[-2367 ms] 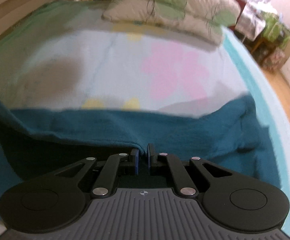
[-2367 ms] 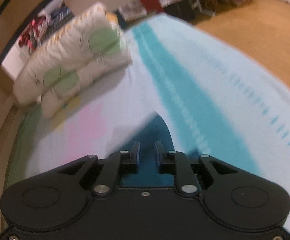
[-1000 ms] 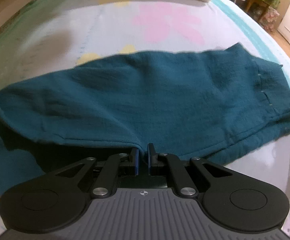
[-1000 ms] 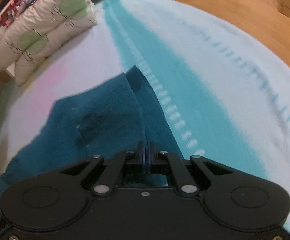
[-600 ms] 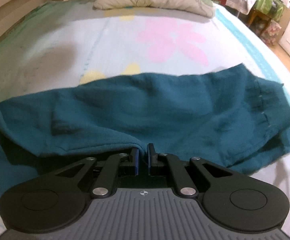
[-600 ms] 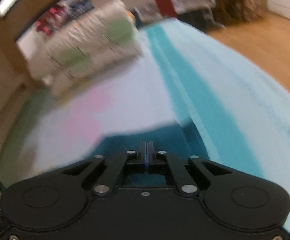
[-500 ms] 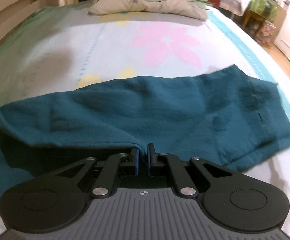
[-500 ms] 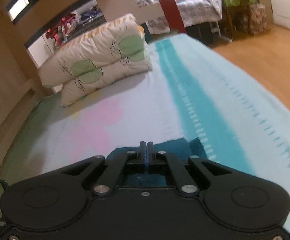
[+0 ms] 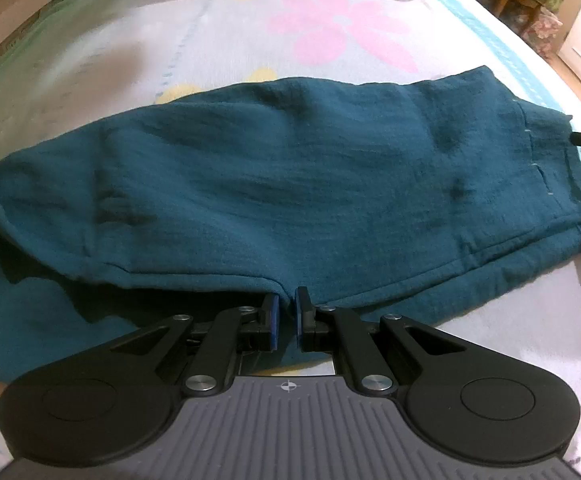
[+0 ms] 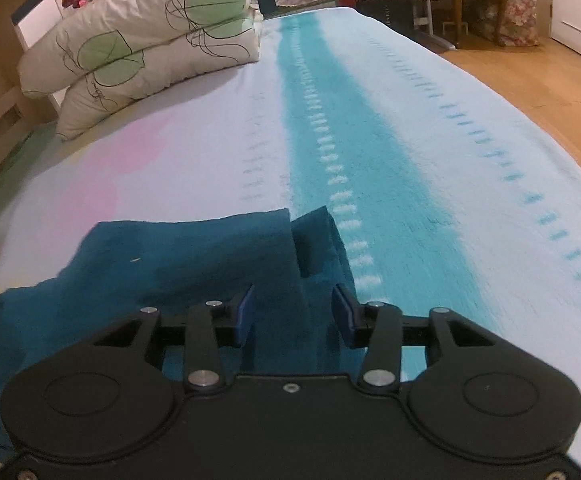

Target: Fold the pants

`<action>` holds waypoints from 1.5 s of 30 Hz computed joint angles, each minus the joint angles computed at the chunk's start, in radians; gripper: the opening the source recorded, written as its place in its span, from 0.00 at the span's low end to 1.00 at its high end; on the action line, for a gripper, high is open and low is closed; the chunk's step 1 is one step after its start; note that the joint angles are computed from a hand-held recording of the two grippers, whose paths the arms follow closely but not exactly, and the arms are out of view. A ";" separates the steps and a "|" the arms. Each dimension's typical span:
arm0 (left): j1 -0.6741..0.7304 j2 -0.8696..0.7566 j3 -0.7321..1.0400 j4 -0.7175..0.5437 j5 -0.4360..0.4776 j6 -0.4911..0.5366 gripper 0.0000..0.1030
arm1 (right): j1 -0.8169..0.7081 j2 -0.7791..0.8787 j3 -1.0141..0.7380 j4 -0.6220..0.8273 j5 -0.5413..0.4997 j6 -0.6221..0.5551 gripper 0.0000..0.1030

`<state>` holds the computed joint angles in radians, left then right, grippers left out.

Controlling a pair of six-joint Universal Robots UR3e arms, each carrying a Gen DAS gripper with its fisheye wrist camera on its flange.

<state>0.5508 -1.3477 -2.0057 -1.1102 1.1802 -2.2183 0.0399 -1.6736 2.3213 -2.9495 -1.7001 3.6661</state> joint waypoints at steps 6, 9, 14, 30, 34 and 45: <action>-0.027 -0.037 0.013 0.021 0.017 -0.029 0.08 | -0.103 0.020 0.089 -0.178 0.180 -0.003 0.54; -0.020 -0.031 0.016 0.021 0.005 -0.022 0.08 | -0.072 0.051 -0.007 -0.080 0.181 0.006 0.12; 0.046 0.048 0.025 -0.066 -0.068 0.028 0.08 | 0.102 -0.078 -0.166 0.093 0.051 0.097 0.10; 0.014 0.047 -0.042 -0.063 0.043 0.061 0.08 | 0.110 0.041 -0.188 0.331 -0.140 0.052 0.10; 0.023 0.049 -0.016 -0.102 0.022 0.085 0.08 | 0.133 0.054 -0.235 0.413 -0.223 0.092 0.33; 0.106 0.065 0.084 -0.149 -0.068 0.063 0.08 | 0.279 0.201 -0.526 0.326 -0.095 0.001 0.43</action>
<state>0.6570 -1.2826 -1.9219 -1.2594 1.1117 -2.1548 0.3188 -1.4726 1.7958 -2.6234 -1.7950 3.6674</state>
